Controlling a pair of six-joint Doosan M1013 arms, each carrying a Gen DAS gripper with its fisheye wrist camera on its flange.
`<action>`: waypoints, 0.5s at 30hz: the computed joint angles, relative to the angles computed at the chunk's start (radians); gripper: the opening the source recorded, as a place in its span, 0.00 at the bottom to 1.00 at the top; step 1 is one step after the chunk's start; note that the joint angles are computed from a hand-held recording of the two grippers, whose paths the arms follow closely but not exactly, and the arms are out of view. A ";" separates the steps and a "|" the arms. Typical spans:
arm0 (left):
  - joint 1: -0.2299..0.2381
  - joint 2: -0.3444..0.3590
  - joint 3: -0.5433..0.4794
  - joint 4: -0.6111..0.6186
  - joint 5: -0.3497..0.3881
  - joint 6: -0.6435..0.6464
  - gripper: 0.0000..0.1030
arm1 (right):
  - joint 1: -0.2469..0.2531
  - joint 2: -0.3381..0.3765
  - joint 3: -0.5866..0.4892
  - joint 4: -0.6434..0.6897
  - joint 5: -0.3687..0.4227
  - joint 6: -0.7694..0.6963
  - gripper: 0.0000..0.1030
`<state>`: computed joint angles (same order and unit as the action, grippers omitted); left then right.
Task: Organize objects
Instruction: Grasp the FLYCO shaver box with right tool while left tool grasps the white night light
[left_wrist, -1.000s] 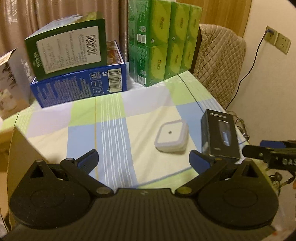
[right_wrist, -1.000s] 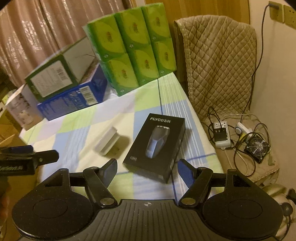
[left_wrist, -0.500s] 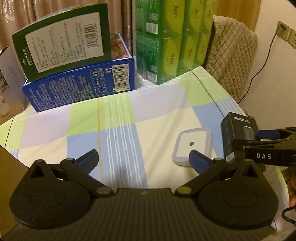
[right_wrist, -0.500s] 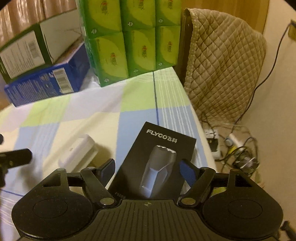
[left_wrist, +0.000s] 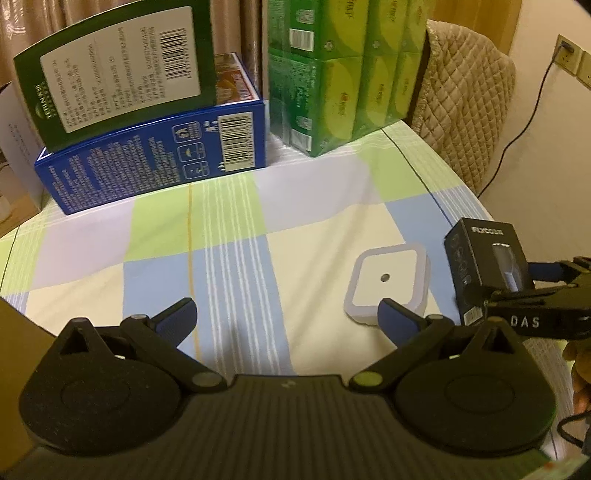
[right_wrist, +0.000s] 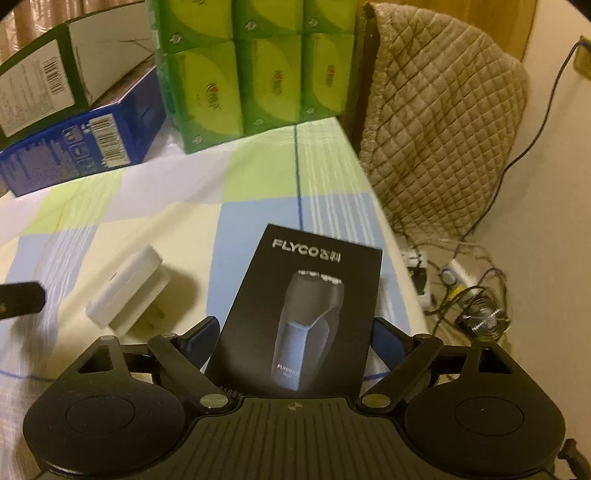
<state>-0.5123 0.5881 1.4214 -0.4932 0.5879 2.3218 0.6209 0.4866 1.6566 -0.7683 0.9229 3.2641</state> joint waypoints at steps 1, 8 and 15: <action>-0.001 0.001 -0.001 -0.003 0.003 0.006 0.99 | 0.001 -0.003 0.007 -0.014 -0.017 -0.009 0.80; -0.006 0.020 -0.013 -0.046 0.052 0.048 0.98 | 0.000 -0.038 0.073 -0.090 -0.215 -0.111 0.79; -0.008 0.052 -0.046 -0.176 0.142 0.176 0.84 | 0.020 -0.061 0.122 -0.141 -0.206 -0.044 0.79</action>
